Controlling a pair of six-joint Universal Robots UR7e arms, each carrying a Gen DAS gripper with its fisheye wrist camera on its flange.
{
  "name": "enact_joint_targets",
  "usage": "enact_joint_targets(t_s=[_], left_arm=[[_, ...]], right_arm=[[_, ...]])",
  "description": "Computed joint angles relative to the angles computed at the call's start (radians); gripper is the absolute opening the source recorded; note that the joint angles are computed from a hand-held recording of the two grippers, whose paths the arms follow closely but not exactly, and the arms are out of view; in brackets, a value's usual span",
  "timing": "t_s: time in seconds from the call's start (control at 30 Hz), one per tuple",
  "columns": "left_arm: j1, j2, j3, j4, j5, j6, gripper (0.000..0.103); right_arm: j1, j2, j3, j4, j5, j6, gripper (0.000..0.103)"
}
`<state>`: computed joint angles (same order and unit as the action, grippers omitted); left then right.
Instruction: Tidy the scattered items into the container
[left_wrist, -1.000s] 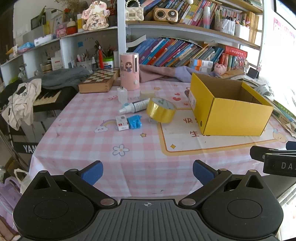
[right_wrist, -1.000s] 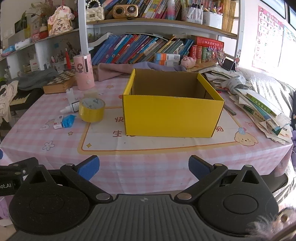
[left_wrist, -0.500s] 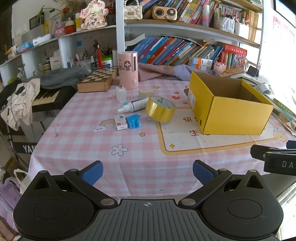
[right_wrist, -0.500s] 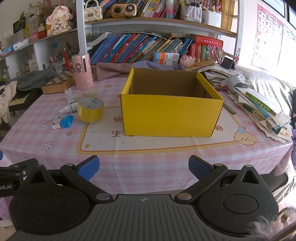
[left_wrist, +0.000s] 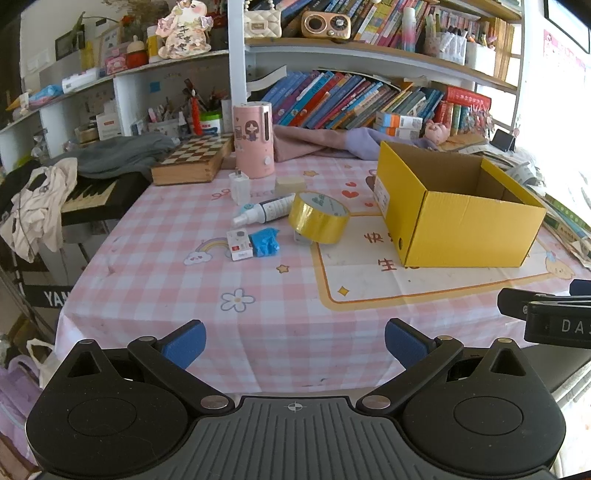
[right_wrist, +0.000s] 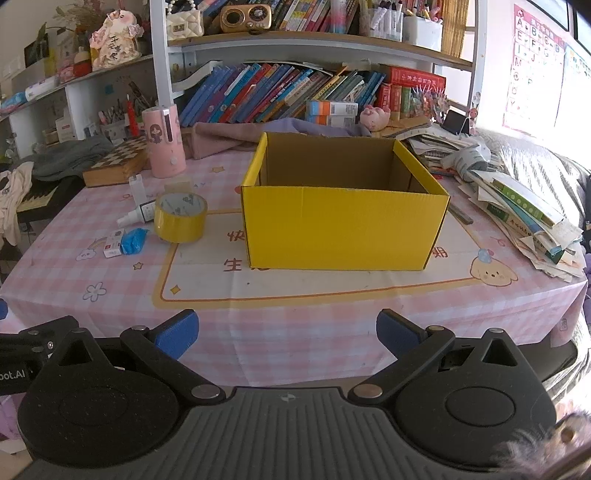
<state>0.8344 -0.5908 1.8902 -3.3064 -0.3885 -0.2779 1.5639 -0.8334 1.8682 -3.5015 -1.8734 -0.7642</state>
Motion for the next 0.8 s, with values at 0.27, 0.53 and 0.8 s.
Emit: enact_joint_targets(t_s=[0.27,0.53,0.8], left_arm=[[0.014,-0.003,-0.009,0.023,-0.013,0.002,0.103],[0.019,-0.001,-0.015,-0.005,-0.012,0.033,0.103],[0.019,0.000,-0.015,-0.035,-0.009,0.061,0.103]], right_arm=[[0.005,0.018,-0.025,0.030,-0.018,0.012,0.103],[0.010,0.023,-0.031,0.019,-0.013,0.012,0.103],[0.018,0.023,-0.030,0.004,-0.008,0.007,0.103]])
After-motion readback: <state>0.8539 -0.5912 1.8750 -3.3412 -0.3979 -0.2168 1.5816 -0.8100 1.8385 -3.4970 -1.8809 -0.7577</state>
